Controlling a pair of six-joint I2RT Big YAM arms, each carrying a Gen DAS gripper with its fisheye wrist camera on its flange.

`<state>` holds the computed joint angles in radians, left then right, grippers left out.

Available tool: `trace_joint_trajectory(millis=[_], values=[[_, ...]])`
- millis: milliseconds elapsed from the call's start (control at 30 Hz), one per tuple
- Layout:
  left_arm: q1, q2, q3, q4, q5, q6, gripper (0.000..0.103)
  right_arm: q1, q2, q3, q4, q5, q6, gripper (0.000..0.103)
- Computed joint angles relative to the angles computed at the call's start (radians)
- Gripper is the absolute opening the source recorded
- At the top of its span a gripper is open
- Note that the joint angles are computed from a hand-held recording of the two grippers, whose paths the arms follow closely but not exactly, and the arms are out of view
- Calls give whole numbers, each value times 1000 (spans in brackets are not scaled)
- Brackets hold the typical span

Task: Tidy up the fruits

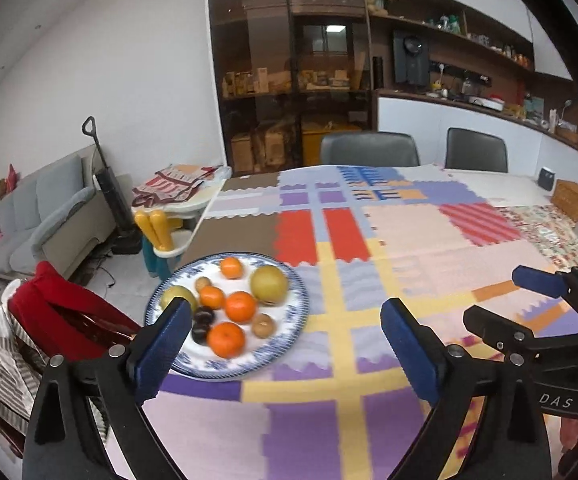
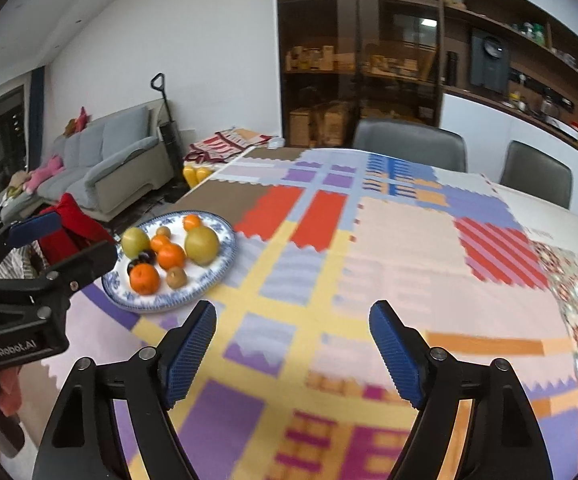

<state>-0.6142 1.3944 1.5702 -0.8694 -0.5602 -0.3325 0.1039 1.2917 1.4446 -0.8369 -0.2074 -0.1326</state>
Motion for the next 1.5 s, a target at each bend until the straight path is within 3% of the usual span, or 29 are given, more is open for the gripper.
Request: trace_joint_trajectory(millis=[233,600,867,1500], values=[[-106,-27,-26,15,-61,7,100,-79,-125,-93,-4,-5,-4,84],[-204,-50,-33,31,-108,15,103,-183,-254,-178,-4,-50,10,86],[-223,-69,-64,50,-109,-2,103,-211,-303,-216,14,-56,4,87],[-247,-100,-96,22,-129,-54,103,-199,-351,-250,13,-44,-7,88]])
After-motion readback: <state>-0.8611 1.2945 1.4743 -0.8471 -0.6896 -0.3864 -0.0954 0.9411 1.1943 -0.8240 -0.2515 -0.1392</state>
